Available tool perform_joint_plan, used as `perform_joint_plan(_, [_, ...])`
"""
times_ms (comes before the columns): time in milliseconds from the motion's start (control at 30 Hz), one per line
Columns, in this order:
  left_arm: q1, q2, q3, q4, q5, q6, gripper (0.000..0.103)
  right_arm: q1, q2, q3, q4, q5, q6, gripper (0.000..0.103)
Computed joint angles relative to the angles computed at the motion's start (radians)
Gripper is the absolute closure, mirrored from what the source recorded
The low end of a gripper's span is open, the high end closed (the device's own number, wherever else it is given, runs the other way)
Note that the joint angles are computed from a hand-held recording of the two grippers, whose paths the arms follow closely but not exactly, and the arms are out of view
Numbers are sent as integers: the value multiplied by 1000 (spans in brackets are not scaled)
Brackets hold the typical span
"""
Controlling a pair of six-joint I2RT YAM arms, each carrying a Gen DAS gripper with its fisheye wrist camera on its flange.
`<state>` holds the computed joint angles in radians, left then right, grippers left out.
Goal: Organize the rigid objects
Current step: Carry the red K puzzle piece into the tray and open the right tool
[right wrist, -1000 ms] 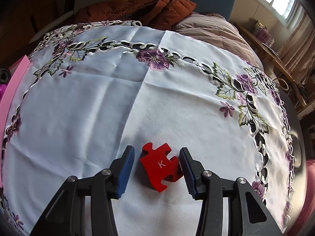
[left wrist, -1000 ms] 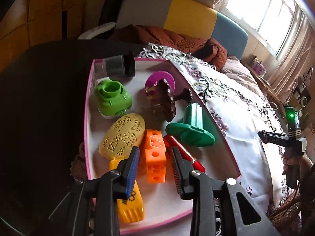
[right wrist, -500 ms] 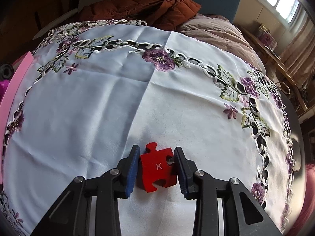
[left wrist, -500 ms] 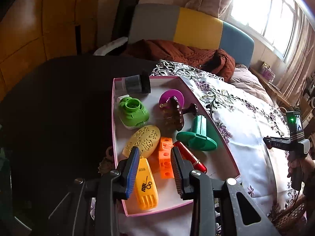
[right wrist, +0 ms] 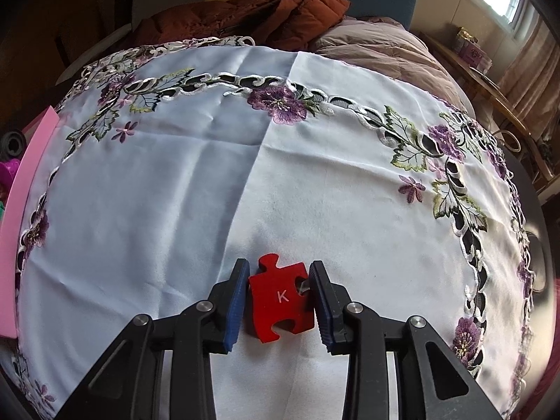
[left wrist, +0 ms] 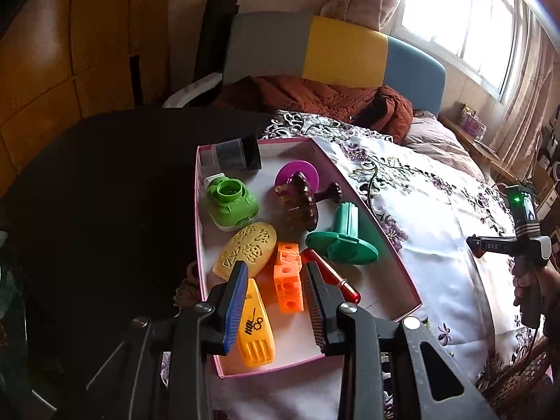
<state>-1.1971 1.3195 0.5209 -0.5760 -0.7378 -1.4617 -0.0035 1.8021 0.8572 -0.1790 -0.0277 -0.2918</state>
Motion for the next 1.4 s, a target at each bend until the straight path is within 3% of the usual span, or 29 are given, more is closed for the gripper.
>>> perform_joint_plan(467, [-49, -77, -36, -57, -35, -87, 71, 33, -30, -5, -50, 54, 50, 68])
perform_joint_plan(600, [-60, -103, -51, -79, -47, -126, 71, 41, -87, -30, -74, 3, 81, 68])
perform_joint_plan(733, [-72, -117, -61, -100, -58, -162, 71, 74, -189, -70, -108, -127, 112, 68])
perform_joint_plan(933, [-82, -132, -73, -131, -58, -206, 71, 278, -348, -128, -123, -206, 163, 68])
perform_joint_plan(1133, [-98, -143, -84, -166, -61, -254, 71, 560, -409, -139, -99, -215, 244, 68])
perform_joint_plan(1300, [-94, -146, -95, -155, -54, -252, 71, 756, -304, -102, -74, -160, 260, 68])
perform_joint_plan(1400, [-97, -147, -96, -160, -55, -256, 71, 833, -196, -55, -72, -60, 235, 68])
